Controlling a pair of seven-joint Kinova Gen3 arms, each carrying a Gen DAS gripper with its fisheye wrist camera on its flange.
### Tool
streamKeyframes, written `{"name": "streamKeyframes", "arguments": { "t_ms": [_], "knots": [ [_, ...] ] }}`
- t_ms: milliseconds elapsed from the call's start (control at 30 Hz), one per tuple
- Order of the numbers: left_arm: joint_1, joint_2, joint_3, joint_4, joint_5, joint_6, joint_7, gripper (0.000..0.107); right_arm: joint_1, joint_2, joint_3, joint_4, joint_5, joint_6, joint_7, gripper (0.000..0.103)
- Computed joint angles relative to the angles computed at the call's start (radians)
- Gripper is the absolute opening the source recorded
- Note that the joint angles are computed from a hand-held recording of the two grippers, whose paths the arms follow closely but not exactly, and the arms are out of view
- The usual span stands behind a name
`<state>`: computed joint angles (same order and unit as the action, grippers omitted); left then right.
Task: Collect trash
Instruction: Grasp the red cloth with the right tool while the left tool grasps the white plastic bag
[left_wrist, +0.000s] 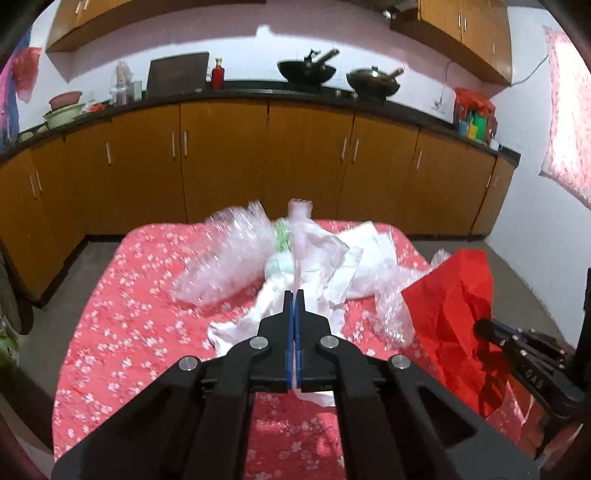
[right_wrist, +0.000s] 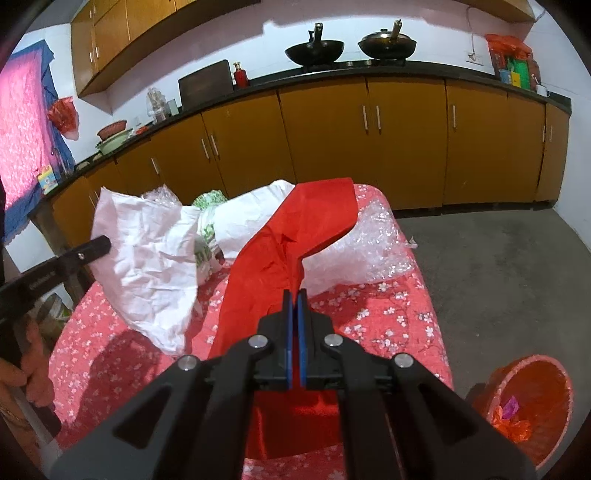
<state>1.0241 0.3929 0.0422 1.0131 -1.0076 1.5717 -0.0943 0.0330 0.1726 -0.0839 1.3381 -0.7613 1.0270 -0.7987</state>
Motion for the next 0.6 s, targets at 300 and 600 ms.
{"name": "streamKeyframes", "arguments": {
  "t_ms": [300, 600],
  "knots": [
    [0.037, 0.002, -0.011, -0.041, -0.07, 0.032, -0.015, 0.0, 0.028, -0.024, 0.01, 0.005, -0.073, 0.002, 0.066, 0.004],
    [0.063, 0.03, -0.04, -0.139, -0.112, 0.031, -0.086, 0.0, 0.054, -0.024, 0.031, -0.02, -0.114, -0.016, 0.073, 0.004]
  ]
}}
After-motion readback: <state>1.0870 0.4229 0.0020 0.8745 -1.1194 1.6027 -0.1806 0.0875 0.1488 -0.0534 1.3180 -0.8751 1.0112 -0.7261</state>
